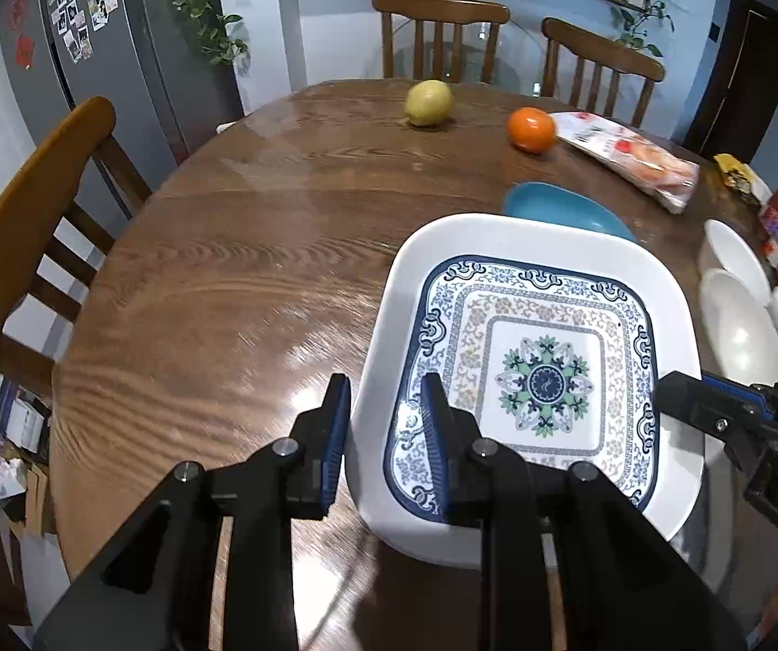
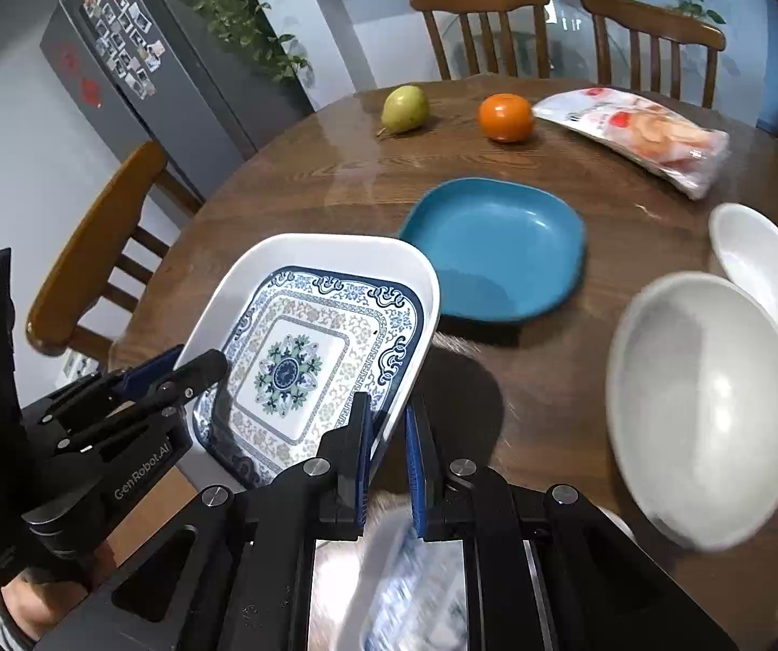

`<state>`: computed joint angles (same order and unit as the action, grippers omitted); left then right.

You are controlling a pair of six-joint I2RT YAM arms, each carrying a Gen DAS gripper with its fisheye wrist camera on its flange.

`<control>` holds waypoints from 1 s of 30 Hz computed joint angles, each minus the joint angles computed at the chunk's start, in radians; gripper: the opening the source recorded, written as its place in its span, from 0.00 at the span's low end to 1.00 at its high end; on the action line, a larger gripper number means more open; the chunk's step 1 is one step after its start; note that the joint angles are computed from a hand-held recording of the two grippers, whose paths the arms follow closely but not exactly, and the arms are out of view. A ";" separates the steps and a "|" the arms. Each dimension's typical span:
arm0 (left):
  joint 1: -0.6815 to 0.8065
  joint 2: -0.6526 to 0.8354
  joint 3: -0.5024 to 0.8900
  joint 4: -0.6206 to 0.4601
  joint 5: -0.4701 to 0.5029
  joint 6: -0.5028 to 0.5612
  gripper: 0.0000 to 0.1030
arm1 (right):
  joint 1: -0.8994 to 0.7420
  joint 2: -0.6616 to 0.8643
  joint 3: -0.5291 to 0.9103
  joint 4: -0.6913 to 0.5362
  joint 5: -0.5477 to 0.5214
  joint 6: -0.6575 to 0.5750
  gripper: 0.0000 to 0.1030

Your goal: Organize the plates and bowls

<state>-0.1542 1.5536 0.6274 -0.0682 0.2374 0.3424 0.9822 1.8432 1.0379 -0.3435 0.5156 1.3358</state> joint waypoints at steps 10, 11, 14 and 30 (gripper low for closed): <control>-0.126 -0.204 -0.169 -0.061 -0.030 -0.096 0.23 | 0.159 -0.124 -0.154 -0.084 0.027 0.205 0.13; -0.143 -0.223 -0.188 -0.067 -0.038 -0.111 0.23 | 0.174 -0.132 -0.169 -0.085 0.024 0.223 0.13; -0.186 -0.271 -0.236 -0.083 -0.058 -0.143 0.23 | 0.211 -0.147 -0.206 -0.082 0.013 0.274 0.13; -0.386 -0.303 -0.352 -0.061 -0.174 -0.285 0.23 | 0.270 -0.139 -0.346 0.000 -0.072 0.331 0.13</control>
<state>-0.5398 1.2503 0.2758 -0.1289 0.0634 0.0578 1.2518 1.7047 0.6924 -0.3438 0.4433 1.6663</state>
